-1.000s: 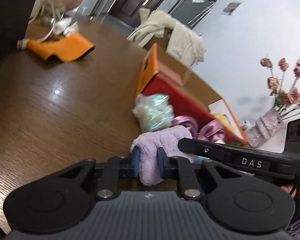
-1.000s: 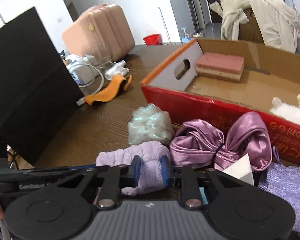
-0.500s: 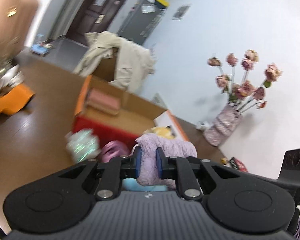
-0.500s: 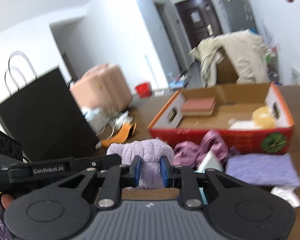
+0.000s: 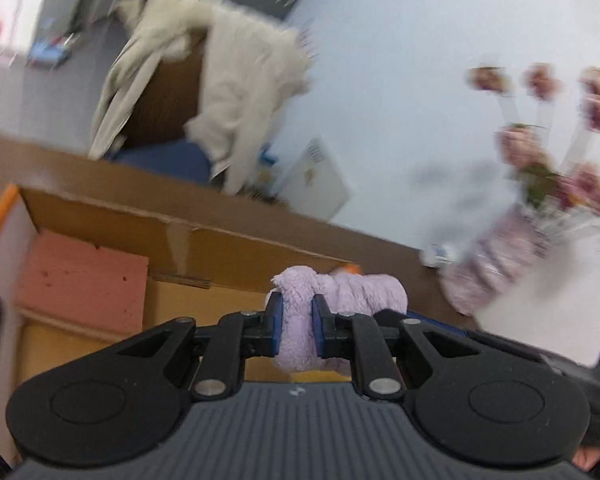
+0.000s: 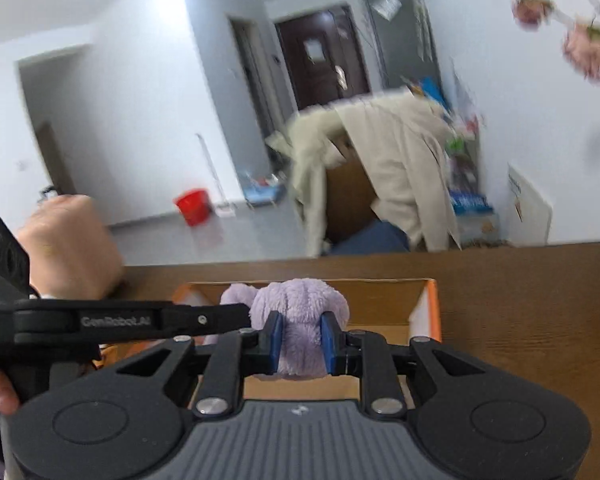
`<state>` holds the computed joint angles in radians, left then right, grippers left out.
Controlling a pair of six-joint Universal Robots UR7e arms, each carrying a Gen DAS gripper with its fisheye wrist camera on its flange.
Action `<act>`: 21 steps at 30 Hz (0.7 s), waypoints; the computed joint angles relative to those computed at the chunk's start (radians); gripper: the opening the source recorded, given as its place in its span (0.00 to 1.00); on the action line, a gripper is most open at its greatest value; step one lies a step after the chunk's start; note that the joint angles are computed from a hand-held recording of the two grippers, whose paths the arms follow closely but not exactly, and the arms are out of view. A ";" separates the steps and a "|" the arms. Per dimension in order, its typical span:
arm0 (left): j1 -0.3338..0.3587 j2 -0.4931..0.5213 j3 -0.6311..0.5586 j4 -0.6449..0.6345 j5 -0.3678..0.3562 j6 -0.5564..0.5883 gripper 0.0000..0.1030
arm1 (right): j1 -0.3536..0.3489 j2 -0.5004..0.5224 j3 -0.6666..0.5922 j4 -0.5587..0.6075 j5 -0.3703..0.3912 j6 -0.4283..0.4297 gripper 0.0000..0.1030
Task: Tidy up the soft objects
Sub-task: 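Carry the lilac towel into the box and release it beside the sponge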
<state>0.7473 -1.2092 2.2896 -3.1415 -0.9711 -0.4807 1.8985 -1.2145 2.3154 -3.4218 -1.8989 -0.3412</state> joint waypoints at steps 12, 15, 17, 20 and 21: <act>0.111 0.124 -0.129 0.101 0.025 0.010 0.40 | -0.069 0.304 -0.256 0.046 -0.248 -0.039 0.27; 0.064 0.054 -0.092 0.144 0.070 0.005 0.46 | -0.062 0.291 -0.235 0.025 -0.250 -0.026 0.39; 0.021 0.002 -0.067 0.170 0.105 0.010 0.49 | -0.049 0.260 -0.215 0.019 -0.248 -0.023 0.39; -0.071 -0.106 -0.017 0.237 0.158 0.017 0.61 | -0.014 0.182 -0.168 0.023 -0.231 -0.037 0.50; -0.107 -0.142 -0.003 0.271 0.186 0.008 0.64 | 0.000 0.153 -0.150 0.022 -0.233 -0.039 0.53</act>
<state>0.6402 -1.3512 2.2868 -2.8708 -0.7848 -0.4722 1.8988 -1.0612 2.1657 -3.3999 -2.1318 -0.3799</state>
